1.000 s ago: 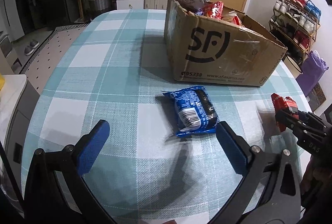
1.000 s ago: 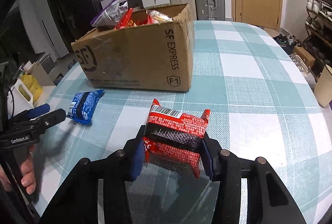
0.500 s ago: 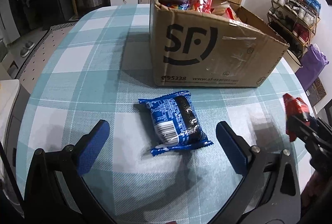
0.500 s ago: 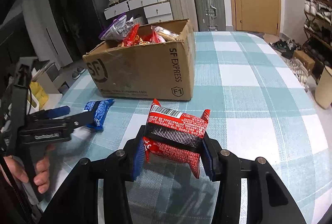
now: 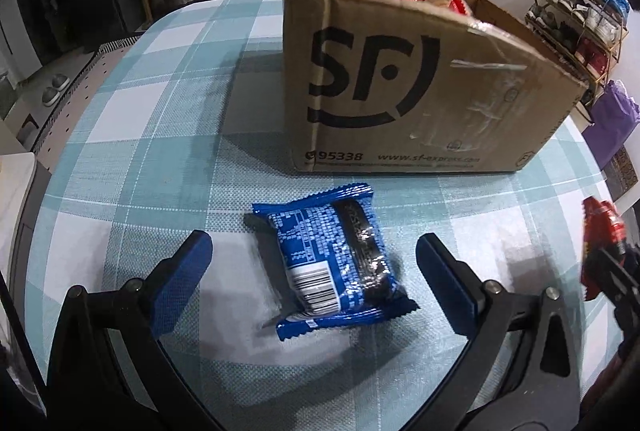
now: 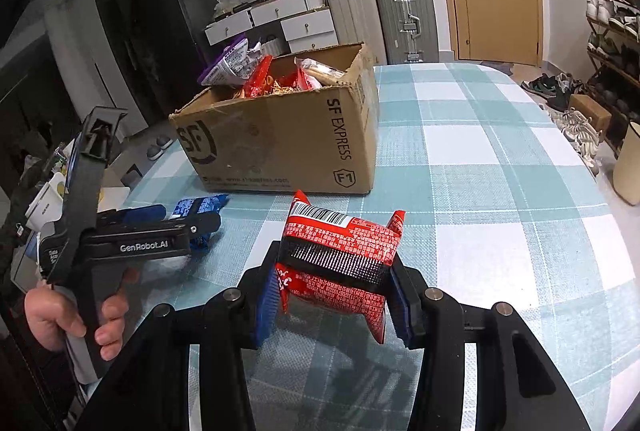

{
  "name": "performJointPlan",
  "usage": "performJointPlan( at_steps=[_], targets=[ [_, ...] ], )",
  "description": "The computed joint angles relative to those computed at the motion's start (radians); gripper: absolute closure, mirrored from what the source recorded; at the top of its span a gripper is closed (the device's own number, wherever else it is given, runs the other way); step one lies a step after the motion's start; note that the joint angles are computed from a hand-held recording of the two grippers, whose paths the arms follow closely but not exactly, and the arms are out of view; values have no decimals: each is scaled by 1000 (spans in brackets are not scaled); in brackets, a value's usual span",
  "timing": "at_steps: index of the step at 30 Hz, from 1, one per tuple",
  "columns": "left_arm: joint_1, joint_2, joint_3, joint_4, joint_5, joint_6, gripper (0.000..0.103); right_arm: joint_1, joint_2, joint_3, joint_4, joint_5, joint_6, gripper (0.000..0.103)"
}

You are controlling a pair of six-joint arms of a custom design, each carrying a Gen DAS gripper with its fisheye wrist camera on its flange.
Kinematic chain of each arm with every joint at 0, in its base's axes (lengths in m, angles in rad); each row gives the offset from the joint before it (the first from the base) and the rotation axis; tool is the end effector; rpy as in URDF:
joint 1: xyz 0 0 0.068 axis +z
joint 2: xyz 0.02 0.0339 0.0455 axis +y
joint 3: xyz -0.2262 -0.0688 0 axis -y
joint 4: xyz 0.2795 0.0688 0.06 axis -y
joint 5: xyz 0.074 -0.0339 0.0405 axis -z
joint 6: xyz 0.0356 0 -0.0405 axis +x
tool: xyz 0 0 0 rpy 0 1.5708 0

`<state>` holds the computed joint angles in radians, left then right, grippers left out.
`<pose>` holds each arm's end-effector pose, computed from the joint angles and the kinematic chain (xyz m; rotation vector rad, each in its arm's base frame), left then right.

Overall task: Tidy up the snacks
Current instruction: 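Hold the red pack in right tool while left tool grasps the blue cookie pack, then carry both packs over the box and open both tools to drop them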

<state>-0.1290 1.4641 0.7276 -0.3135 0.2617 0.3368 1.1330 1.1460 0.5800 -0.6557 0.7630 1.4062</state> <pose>0.2935 -0.0474 0.1011 0.6850 2.4950 -0.2670 0.1194 0.1970 0.1266 0.4774 2.2705 0.1143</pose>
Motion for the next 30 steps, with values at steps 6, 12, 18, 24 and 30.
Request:
performJointPlan(
  at_steps=[6, 12, 18, 24, 30],
  targets=[
    [19, 23, 14, -10, 32, 28, 26, 7, -8, 5, -19, 12, 12, 56],
    [65, 7, 26, -96, 141, 119, 62, 28, 17, 43, -62, 21, 33, 56],
    [109, -58, 3, -144, 178, 149, 62, 67, 46, 93, -122, 45, 79, 56],
    [157, -174, -44, -202, 217, 201, 62, 118, 105, 168, -195, 75, 140, 56],
    [221, -318, -82, -308, 279, 247, 61, 169, 160, 251, -263, 107, 188, 56]
  ],
)
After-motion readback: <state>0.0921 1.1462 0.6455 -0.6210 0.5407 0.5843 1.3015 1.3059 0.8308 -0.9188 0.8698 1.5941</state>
